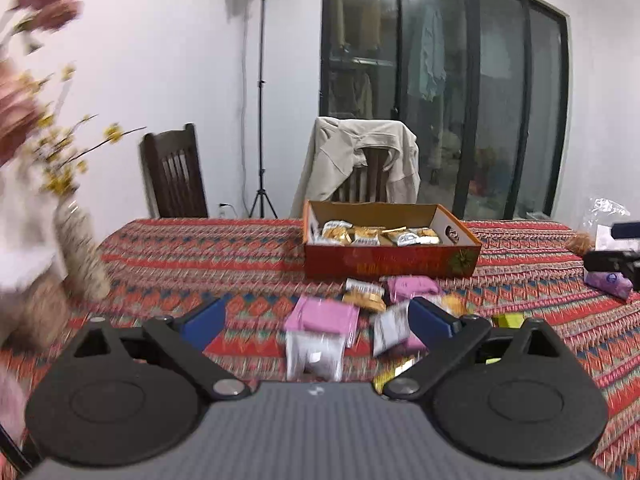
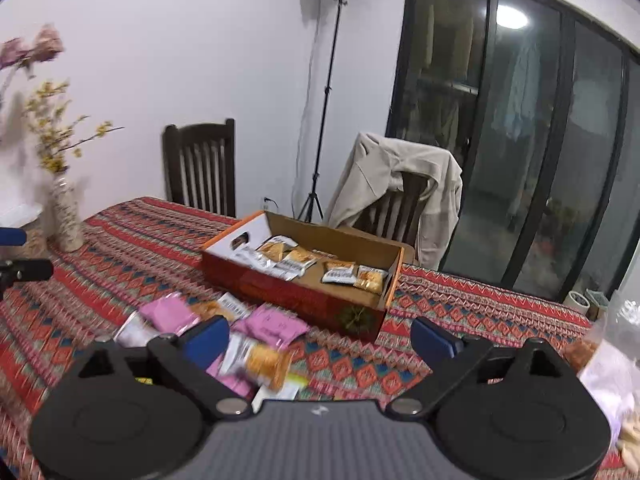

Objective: Organize snacks
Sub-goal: 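Withdraw both tools from the box back to the snack pile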

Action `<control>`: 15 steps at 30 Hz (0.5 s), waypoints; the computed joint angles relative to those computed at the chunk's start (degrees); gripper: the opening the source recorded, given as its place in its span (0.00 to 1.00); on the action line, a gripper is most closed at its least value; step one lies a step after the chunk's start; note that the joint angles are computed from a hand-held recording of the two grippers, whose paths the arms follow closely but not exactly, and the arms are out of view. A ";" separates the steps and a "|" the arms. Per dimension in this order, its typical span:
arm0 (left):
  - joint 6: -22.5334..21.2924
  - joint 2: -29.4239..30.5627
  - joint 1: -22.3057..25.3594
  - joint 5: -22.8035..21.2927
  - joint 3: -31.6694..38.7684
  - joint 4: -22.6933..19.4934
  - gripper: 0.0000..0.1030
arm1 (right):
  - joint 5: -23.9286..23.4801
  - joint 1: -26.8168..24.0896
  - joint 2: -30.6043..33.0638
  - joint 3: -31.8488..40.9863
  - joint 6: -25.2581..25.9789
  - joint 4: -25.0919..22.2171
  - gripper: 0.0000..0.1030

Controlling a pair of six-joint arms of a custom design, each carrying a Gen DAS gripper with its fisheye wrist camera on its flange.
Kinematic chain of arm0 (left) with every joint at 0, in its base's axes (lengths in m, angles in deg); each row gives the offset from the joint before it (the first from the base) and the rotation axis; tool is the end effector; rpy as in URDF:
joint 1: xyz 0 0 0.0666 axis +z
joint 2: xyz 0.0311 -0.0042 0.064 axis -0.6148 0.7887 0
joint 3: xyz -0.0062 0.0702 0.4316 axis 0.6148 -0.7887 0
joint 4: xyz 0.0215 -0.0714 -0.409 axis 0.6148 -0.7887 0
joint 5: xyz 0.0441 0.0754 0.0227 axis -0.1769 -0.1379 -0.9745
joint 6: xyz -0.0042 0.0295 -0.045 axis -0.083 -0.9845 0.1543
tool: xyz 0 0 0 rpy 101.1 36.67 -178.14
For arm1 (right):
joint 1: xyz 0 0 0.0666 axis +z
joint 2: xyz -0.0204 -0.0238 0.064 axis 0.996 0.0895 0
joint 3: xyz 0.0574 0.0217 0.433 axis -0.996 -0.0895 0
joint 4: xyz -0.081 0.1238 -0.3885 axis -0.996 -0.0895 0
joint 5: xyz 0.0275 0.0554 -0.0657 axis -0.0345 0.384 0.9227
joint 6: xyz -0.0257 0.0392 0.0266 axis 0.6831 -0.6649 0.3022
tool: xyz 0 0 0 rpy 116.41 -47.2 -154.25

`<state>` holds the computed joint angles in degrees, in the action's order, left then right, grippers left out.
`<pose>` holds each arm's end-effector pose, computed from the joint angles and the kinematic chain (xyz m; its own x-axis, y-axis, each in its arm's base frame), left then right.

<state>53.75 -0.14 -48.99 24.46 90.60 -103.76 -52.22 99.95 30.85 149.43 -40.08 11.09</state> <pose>0.5566 -0.0955 0.4936 -0.3951 -0.0936 -0.9139 -0.2286 0.9735 -0.0009 0.7022 0.1975 0.5315 -0.3229 -0.3326 -0.8861 -0.5529 0.8261 -0.1086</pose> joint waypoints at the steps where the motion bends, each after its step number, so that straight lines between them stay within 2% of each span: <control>1: 0.24 -1.67 -0.51 -0.75 -2.76 1.48 0.97 | -0.36 -0.15 -2.85 -5.41 0.07 3.32 0.95; 3: 2.71 -5.09 -1.74 -2.61 -8.12 3.28 0.98 | -1.15 -0.36 -8.28 -16.13 -0.42 10.58 0.96; 6: 5.70 -9.24 -3.03 -2.54 -14.51 4.62 0.99 | -1.72 -0.73 -14.33 -28.13 -2.73 17.89 0.97; 7: 5.62 -10.24 -3.50 -2.93 -15.99 4.65 0.99 | -1.57 -0.86 -15.81 -31.07 -3.70 19.30 0.98; 10: 1.62 -12.47 -5.44 -6.33 -20.63 7.40 1.00 | -0.33 -0.77 -19.52 -38.99 -6.02 22.97 0.98; 11: 1.45 -12.79 -6.08 -7.66 -21.65 7.41 1.00 | -0.09 -0.75 -20.51 -41.21 -7.09 23.68 0.98; 15: 3.65 -13.15 -6.55 -7.35 -23.25 5.99 1.00 | 1.57 -0.10 -22.66 -46.06 -7.82 23.67 0.98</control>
